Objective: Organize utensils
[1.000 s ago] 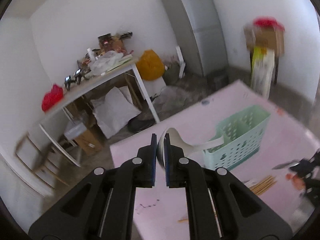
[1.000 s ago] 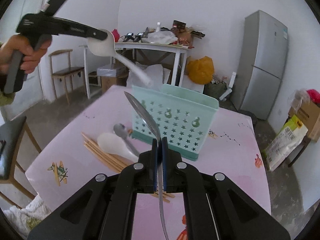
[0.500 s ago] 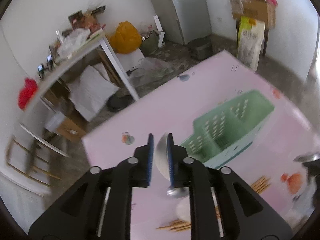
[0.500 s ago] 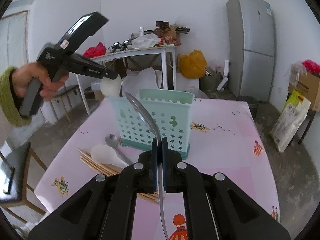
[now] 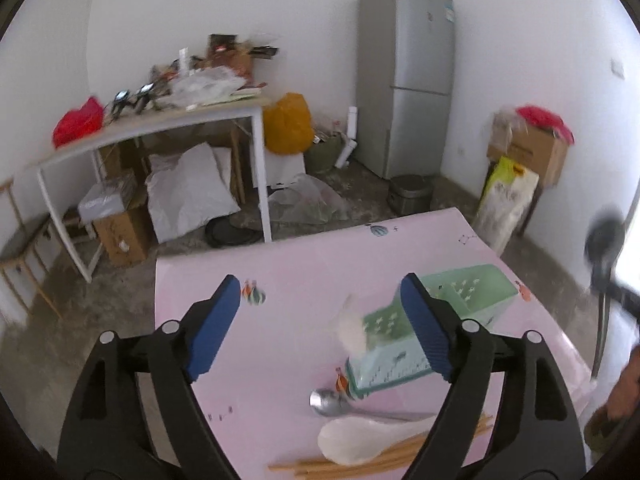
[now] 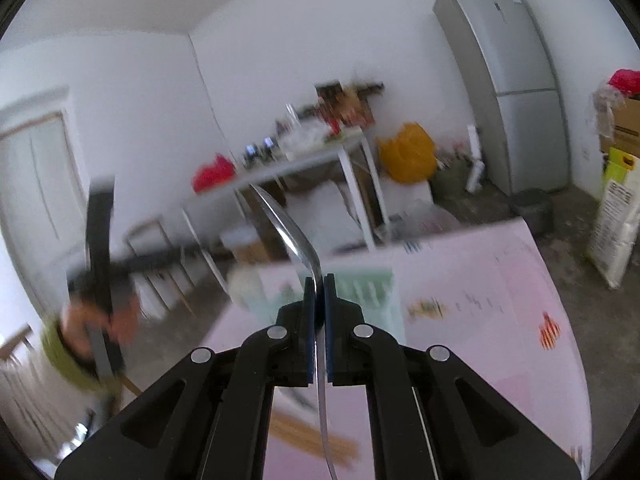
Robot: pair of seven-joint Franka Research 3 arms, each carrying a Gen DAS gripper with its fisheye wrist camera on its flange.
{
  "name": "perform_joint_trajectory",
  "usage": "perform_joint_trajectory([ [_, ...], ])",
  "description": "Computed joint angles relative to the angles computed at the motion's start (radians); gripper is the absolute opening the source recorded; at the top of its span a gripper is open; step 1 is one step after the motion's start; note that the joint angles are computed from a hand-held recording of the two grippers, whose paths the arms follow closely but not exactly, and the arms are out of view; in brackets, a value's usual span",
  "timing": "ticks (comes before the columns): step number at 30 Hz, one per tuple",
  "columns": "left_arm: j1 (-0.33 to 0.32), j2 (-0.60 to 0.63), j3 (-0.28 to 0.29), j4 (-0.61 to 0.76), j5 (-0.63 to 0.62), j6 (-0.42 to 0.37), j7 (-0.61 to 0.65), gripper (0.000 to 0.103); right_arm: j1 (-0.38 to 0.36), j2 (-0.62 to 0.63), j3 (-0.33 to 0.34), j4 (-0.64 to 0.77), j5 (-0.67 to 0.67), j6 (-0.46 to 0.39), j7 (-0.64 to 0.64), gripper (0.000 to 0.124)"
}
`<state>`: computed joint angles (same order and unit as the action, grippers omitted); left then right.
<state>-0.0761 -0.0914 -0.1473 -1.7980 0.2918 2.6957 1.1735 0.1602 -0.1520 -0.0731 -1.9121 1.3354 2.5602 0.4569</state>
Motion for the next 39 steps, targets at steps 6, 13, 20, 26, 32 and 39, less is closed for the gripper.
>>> perform_joint_trajectory([
  [6,0.021,-0.165,0.026,-0.263,-0.068,0.078,-0.061,0.084,-0.029,0.162,0.007,0.22,0.123,-0.11,-0.013,0.004],
  [13,0.02,-0.299,0.067,-0.47,-0.144,0.09,-0.136,0.085,-0.095,0.353,0.097,0.419,0.174,-0.139,0.009,0.004],
  [20,0.016,-0.345,0.081,-0.552,-0.166,0.118,-0.156,0.085,-0.129,0.48,0.175,0.538,0.129,-0.091,0.026,0.004],
  [26,0.025,-0.326,0.066,-0.546,-0.147,0.13,-0.166,0.085,-0.149,0.527,0.218,0.553,0.037,-0.061,0.048,0.004],
  [32,0.0,-0.303,0.081,-0.538,-0.171,0.142,-0.145,0.085,-0.169,0.473,0.223,0.465,0.051,-0.068,-0.019,0.006],
  [39,0.006,-0.294,0.068,-0.528,-0.166,0.141,-0.148,0.085,-0.156,0.4,0.183,0.35,0.066,-0.049,-0.065,0.009],
])
